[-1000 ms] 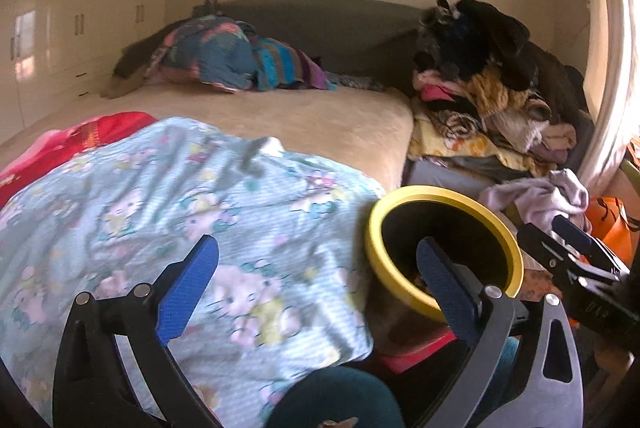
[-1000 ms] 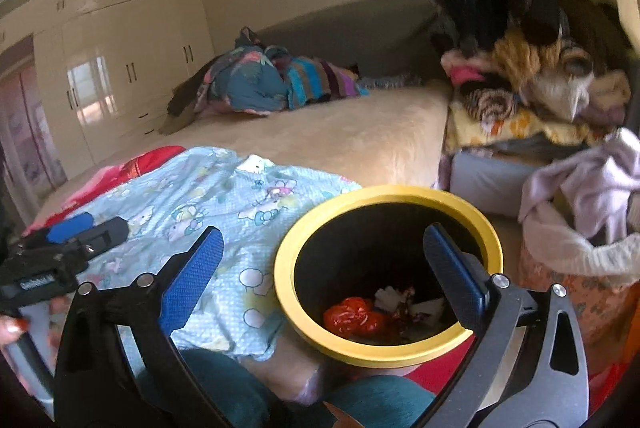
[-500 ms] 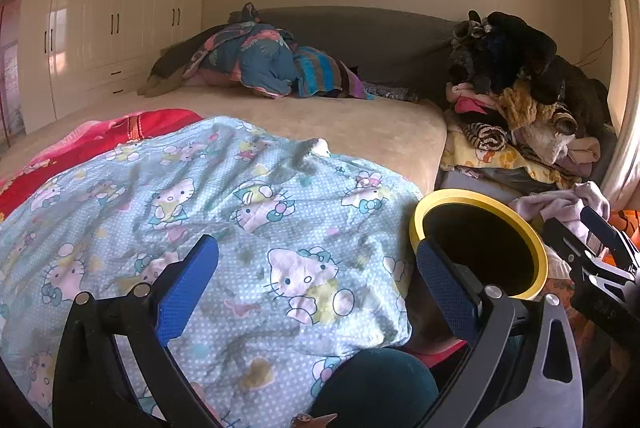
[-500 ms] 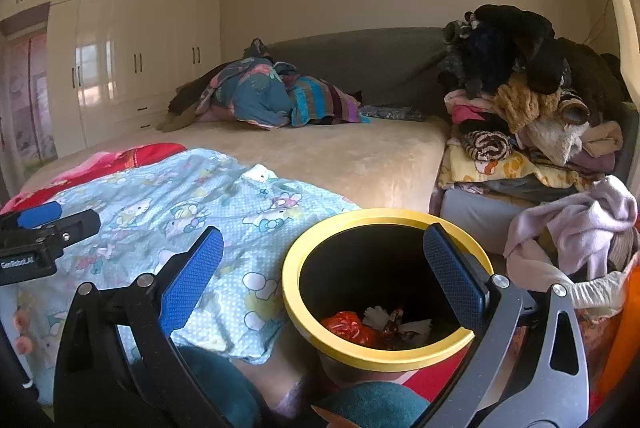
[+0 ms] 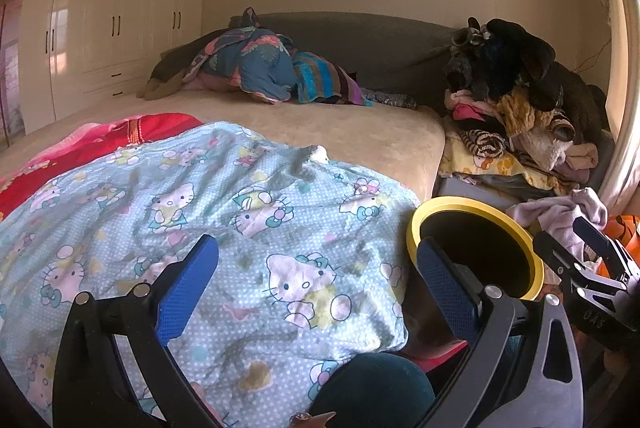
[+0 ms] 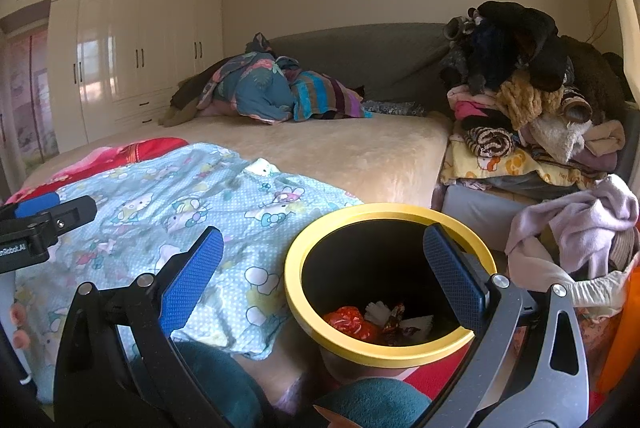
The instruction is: Collect trash
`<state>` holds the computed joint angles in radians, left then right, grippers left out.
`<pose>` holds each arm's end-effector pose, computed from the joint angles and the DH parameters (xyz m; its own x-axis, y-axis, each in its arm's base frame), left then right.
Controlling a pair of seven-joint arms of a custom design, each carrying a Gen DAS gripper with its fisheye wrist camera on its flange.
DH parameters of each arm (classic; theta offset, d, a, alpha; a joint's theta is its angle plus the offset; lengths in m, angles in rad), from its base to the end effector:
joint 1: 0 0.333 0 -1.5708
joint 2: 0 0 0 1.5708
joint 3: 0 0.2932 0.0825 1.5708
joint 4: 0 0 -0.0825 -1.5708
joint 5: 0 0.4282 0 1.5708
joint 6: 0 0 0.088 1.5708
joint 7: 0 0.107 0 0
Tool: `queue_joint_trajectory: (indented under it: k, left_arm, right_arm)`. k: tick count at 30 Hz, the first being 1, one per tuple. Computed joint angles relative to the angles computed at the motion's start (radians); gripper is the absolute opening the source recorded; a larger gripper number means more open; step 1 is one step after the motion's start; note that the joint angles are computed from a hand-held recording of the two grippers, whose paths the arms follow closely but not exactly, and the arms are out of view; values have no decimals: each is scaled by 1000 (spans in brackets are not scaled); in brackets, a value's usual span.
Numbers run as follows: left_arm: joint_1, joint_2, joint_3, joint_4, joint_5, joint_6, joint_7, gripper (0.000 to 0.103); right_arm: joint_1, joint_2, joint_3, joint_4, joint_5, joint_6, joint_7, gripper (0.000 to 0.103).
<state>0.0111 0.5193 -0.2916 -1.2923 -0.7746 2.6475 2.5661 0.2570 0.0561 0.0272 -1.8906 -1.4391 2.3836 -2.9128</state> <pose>0.7737 -0.1451 0.5206 -0.6264 -0.7760 0.0739 -0.4093 0.2467 -0.8784 0.6319 0.1744 0.4887 -0.5216 -0.8517 -0.0508 -0.2754 0.2244 -0.9348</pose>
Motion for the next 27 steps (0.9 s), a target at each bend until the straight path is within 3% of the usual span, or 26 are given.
queue_joint_trajectory:
  k: [27]
  left_arm:
    - [2,-4,-3,-4,-7,5,10,97]
  right_arm:
    - [-1,-5,1,-12,-5,-8,23,92]
